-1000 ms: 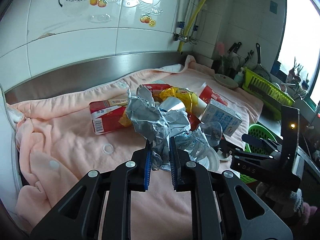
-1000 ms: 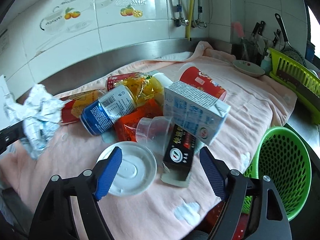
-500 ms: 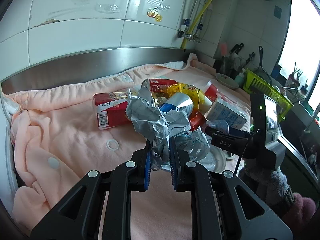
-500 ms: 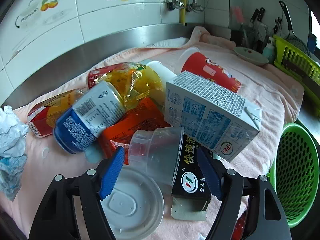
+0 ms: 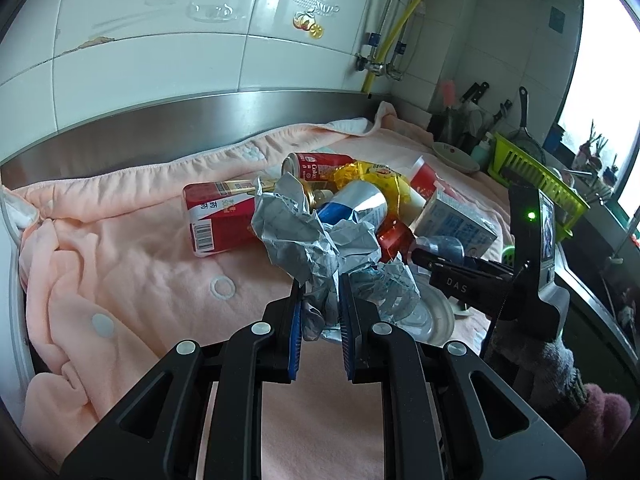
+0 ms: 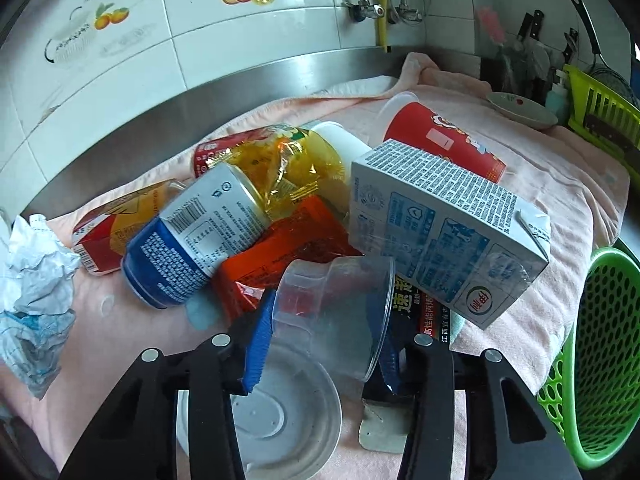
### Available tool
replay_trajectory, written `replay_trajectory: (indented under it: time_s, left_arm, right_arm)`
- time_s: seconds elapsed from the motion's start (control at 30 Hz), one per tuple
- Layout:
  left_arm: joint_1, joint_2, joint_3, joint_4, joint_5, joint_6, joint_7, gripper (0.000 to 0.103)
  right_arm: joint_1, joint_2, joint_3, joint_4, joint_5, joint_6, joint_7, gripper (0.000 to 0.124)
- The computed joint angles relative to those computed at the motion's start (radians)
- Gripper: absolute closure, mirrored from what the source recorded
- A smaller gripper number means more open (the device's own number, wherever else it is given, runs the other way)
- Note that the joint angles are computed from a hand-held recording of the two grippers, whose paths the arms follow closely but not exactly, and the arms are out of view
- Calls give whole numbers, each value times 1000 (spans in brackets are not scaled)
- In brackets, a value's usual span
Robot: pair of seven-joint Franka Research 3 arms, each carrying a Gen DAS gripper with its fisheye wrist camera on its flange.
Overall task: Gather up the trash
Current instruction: 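Lift the foil with the left gripper while the right gripper grasps the clear plastic cup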
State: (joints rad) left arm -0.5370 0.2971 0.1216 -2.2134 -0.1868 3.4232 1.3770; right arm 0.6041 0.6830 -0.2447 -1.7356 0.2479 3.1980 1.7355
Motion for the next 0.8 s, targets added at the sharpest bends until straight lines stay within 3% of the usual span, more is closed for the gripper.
replay_trajectory:
  time_s: [0.37, 0.43, 0.47, 0.8]
  left_arm:
    - [-76, -9, 52, 1, -62, 0, 54, 88]
    - [-79, -10, 53, 5, -70, -2, 61, 88]
    - [-85, -10, 58, 5, -76, -2, 67, 88]
    - [-171, -8, 114, 19, -155, -9, 132, 88]
  right_arm:
    - [-83, -80, 127, -96, 35, 92, -136, 84]
    - [-95, -100, 149, -119, 44, 113, -162, 91]
    - [-120, -115, 180, -135, 45, 122, -177, 103]
    - [-261, -139, 336, -175, 63, 146, -258, 107]
